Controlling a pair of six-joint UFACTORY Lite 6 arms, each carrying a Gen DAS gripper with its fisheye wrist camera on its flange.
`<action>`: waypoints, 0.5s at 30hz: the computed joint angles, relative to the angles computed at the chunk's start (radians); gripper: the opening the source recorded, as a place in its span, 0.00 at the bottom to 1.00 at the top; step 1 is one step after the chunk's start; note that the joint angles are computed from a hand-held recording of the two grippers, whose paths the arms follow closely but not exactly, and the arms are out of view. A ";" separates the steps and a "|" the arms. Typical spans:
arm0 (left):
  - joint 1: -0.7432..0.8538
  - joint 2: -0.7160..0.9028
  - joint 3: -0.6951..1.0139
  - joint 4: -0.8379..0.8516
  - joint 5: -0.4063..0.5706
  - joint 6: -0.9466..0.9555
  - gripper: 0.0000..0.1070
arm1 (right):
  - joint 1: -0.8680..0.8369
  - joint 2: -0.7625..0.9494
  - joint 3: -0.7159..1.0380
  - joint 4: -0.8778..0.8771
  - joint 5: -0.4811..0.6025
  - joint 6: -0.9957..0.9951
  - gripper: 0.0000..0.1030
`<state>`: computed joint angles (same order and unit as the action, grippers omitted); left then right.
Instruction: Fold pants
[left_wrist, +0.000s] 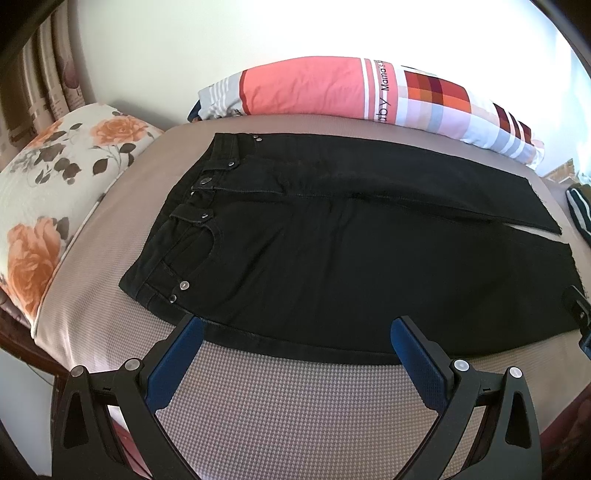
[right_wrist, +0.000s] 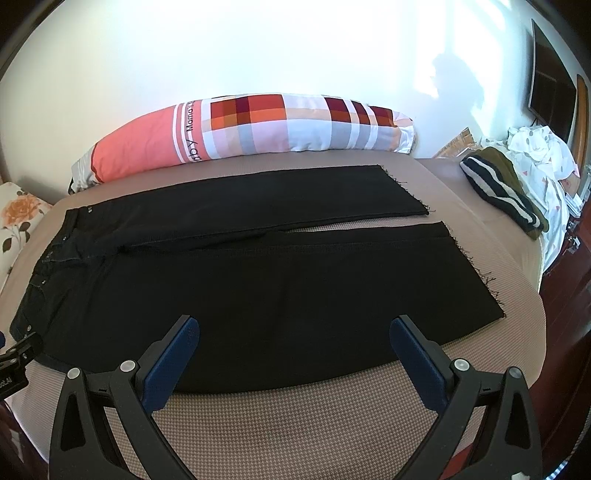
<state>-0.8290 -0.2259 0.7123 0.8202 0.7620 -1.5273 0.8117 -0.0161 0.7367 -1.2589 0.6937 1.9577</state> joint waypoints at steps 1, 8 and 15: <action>0.000 0.005 0.005 -0.001 0.001 0.001 0.94 | -0.001 -0.001 0.000 -0.001 -0.001 0.000 1.00; 0.014 0.014 0.011 0.000 -0.009 0.017 0.94 | -0.005 0.007 0.005 -0.016 -0.010 0.016 1.00; 0.102 0.028 0.024 -0.013 -0.071 0.097 0.94 | -0.040 -0.004 -0.031 -0.107 -0.083 0.116 1.00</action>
